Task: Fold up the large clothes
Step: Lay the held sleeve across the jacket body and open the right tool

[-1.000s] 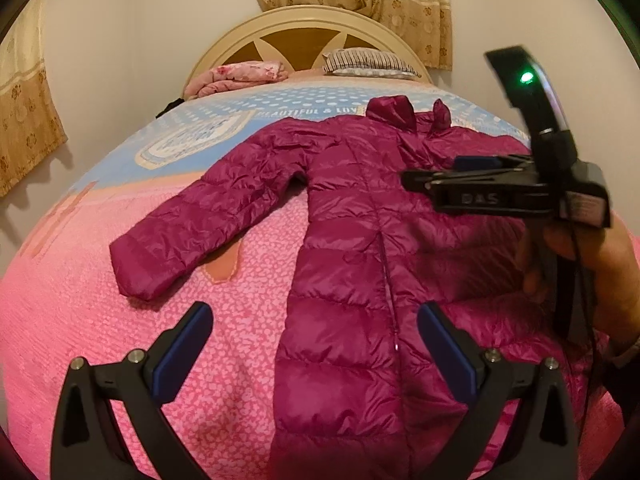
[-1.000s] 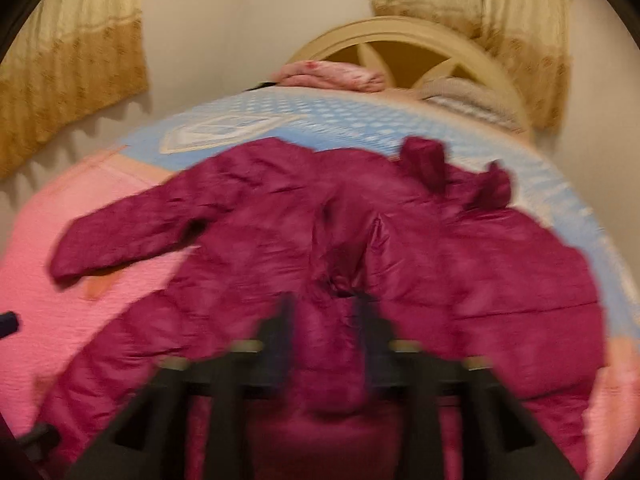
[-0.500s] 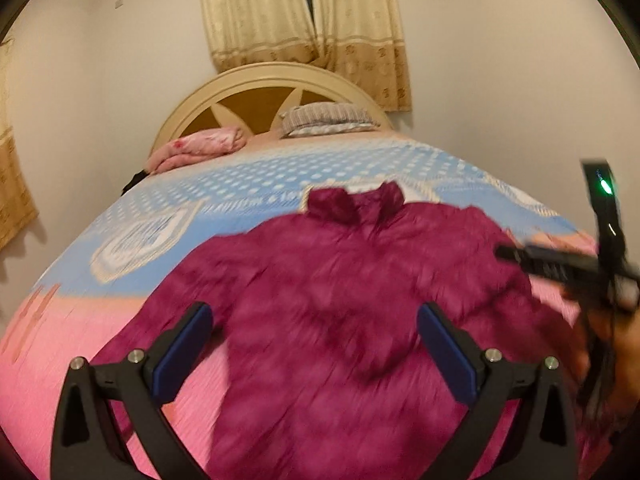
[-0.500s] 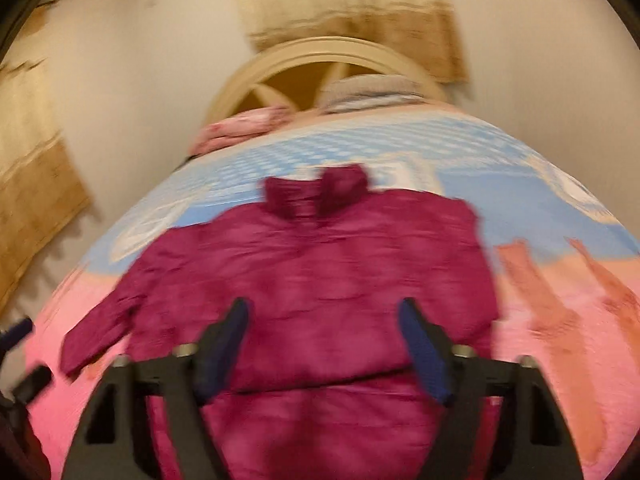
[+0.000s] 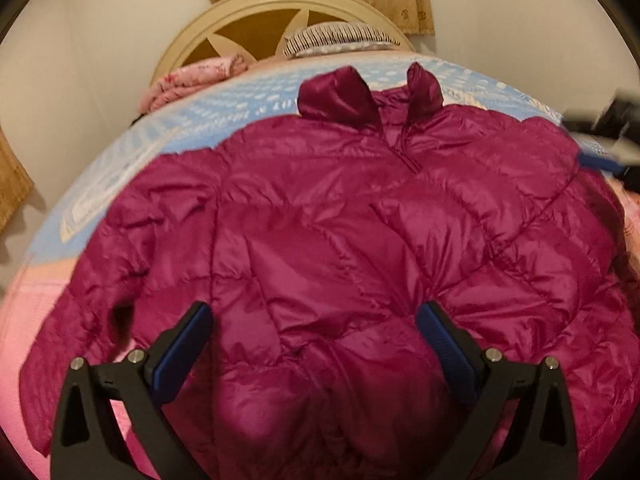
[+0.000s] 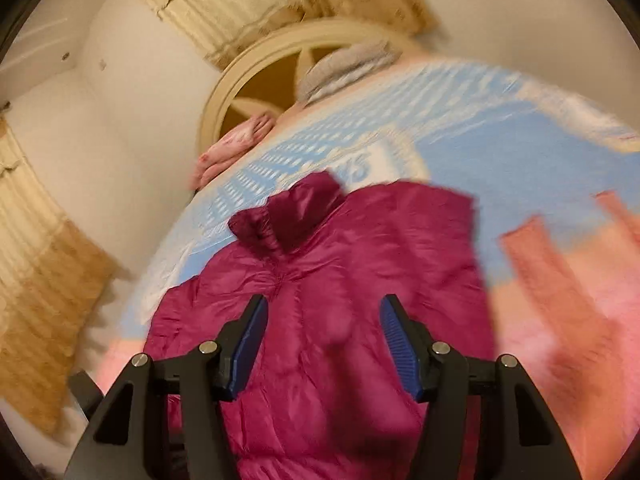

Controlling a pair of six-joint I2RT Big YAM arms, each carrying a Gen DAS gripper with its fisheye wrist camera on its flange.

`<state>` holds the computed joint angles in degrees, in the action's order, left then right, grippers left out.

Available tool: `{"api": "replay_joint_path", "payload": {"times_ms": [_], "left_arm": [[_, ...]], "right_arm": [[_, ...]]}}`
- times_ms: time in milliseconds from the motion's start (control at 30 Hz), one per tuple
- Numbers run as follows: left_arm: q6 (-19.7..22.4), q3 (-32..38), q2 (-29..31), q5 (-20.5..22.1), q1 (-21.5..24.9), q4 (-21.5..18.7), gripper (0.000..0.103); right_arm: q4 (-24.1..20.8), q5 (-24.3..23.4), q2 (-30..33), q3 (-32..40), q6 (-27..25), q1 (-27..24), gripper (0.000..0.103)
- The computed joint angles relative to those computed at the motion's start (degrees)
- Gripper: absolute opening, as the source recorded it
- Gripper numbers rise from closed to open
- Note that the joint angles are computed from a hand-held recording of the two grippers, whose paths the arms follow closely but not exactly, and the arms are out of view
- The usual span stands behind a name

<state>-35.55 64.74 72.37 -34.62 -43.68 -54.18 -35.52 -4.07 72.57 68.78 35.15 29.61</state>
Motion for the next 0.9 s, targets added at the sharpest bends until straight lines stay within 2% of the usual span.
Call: {"api": "replay_joint_path", "payload": {"times_ms": [33,67,100,133,167,300,433,533,600,633,667,700,767,900], "left_arm": [[-0.12,-0.04,-0.11,0.94,0.20,0.14,0.103],[-0.30,-0.49,-0.43,2.65,0.70,0.71,0.103],[-0.73,-0.72,-0.51,3.70,0.96,0.88,0.103],[-1.05,-0.80,-0.50,4.24,1.14,1.00,0.103],[-1.37,-0.97,-0.65,4.28,1.11,1.11,0.103],[-2.58,-0.91,-0.56,3.53,0.69,0.63,0.103],[-2.32,-0.63,-0.29,2.49,0.66,0.29,0.103],[-2.74,-0.46,-0.09,2.55,0.56,-0.35,0.103],[-2.16,-0.47,0.06,3.75,0.99,0.16,0.103],[-2.18,-0.47,0.07,4.08,1.14,0.25,0.103],[-2.18,-0.46,0.11,4.27,1.23,0.31,0.103],[-2.18,-0.42,0.17,4.55,1.36,0.31,0.103],[-2.28,-0.53,0.07,5.10,1.54,0.40,0.103],[-2.50,-0.80,-0.18,5.89,1.81,0.80,0.103]], "right_arm": [[-3.08,0.73,2.41,1.00,0.73,-0.90,0.059],[-4.66,-0.56,3.69,1.03,1.93,-1.86,0.059],[-4.28,-2.07,4.10,-0.17,3.58,-2.84,0.051],[-1.63,-3.15,3.30,-2.66,4.50,-3.71,0.043],[-0.36,-3.73,2.62,-3.70,4.23,-3.91,0.043],[-3.31,-3.24,1.58,-2.28,1.65,-3.30,0.044],[-1.55,1.01,2.31,0.72,1.61,-4.27,0.045],[-2.51,-3.35,7.45,4.67,0.84,-6.15,0.045],[-5.38,-4.26,10.88,6.53,1.17,-7.32,0.045],[-4.84,-6.74,11.78,6.01,2.80,-8.17,0.044],[-1.58,-7.94,11.12,4.27,4.21,-8.80,0.043],[-0.45,-8.43,10.87,3.58,4.20,-9.00,0.043],[-1.63,-6.87,10.53,3.88,2.00,-8.42,0.043],[-8.50,1.48,6.62,4.48,1.50,-5.26,0.045]]}}
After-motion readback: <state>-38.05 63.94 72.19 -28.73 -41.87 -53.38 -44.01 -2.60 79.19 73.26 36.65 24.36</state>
